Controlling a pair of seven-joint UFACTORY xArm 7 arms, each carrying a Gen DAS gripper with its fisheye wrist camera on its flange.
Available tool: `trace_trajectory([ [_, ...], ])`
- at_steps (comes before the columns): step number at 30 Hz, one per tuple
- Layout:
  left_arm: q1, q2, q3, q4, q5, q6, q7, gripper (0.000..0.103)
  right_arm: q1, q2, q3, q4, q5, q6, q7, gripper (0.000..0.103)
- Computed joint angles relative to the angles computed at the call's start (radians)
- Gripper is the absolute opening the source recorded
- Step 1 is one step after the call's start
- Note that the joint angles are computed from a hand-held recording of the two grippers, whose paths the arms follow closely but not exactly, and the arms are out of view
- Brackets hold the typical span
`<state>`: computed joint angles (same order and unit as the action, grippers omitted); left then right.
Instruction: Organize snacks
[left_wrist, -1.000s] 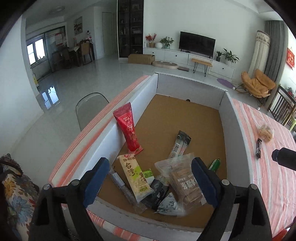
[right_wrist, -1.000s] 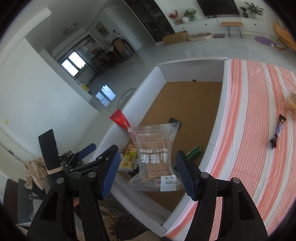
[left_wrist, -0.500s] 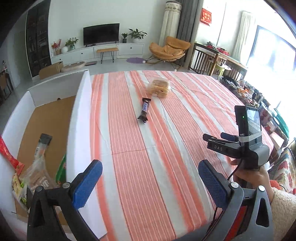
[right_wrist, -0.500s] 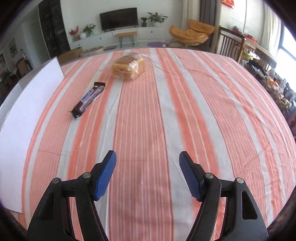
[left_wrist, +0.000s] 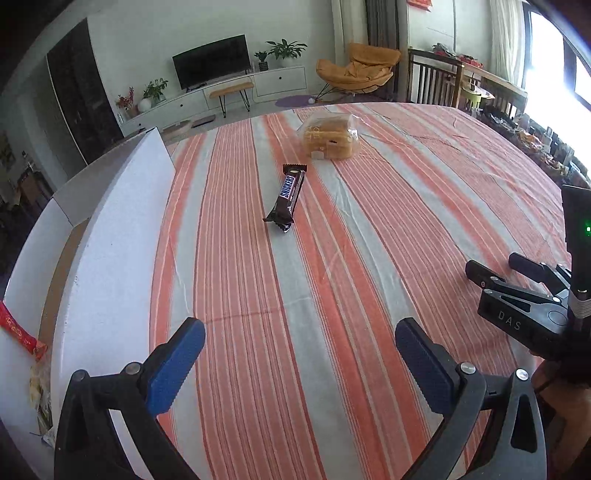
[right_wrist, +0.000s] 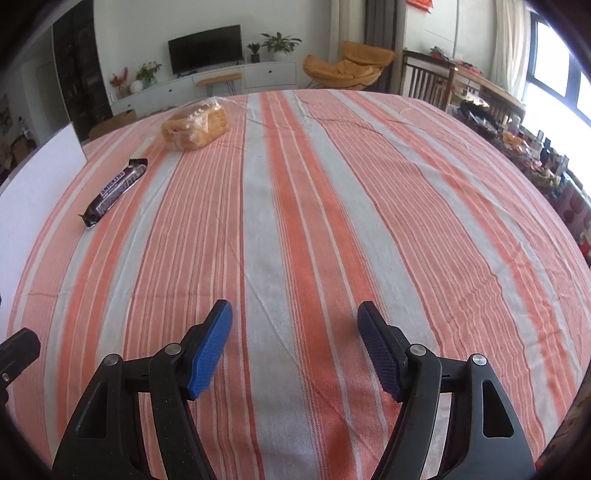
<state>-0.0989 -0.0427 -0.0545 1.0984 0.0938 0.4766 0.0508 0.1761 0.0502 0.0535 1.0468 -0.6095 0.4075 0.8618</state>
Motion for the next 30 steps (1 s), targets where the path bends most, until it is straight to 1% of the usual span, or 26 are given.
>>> trace_trajectory([
  [2, 0.009, -0.01, 0.001, 0.003, 0.062, -0.007, -0.034, 0.102, -0.002, -0.003, -0.001, -0.008, 0.006, -0.01, 0.0, 0.074],
  [5, 0.02, -0.008, 0.004, 0.025, 0.111, -0.001, -0.067, 0.102, -0.003, -0.005, -0.001, -0.012, 0.007, -0.014, 0.002, 0.074],
  [8, 0.029, -0.002, 0.009, 0.043, 0.131, 0.006, -0.082, 0.102, -0.003, -0.007, 0.0, -0.014, 0.004, -0.011, 0.003, 0.074],
  [13, 0.047, -0.002, 0.023, 0.085, 0.149, 0.032, -0.078, 0.102, -0.004, -0.008, 0.001, -0.014, 0.001, -0.009, 0.003, 0.074],
  [16, 0.069, -0.013, 0.04, 0.125, 0.13, 0.038, -0.077, 0.102, -0.004, -0.008, 0.002, -0.015, 0.001, -0.006, 0.001, 0.074],
  [18, 0.088, -0.02, 0.05, 0.156, 0.126, 0.038, -0.093, 0.102, -0.004, -0.008, 0.003, -0.015, 0.006, -0.008, -0.003, 0.075],
  [22, 0.129, -0.028, 0.062, 0.207, 0.172, 0.034, -0.163, 0.102, -0.003, -0.008, 0.003, -0.014, 0.008, -0.005, -0.007, 0.075],
  [30, 0.171, -0.022, 0.074, 0.252, 0.218, 0.048, -0.208, 0.102, -0.003, -0.008, 0.003, -0.014, 0.009, -0.004, -0.007, 0.075],
])
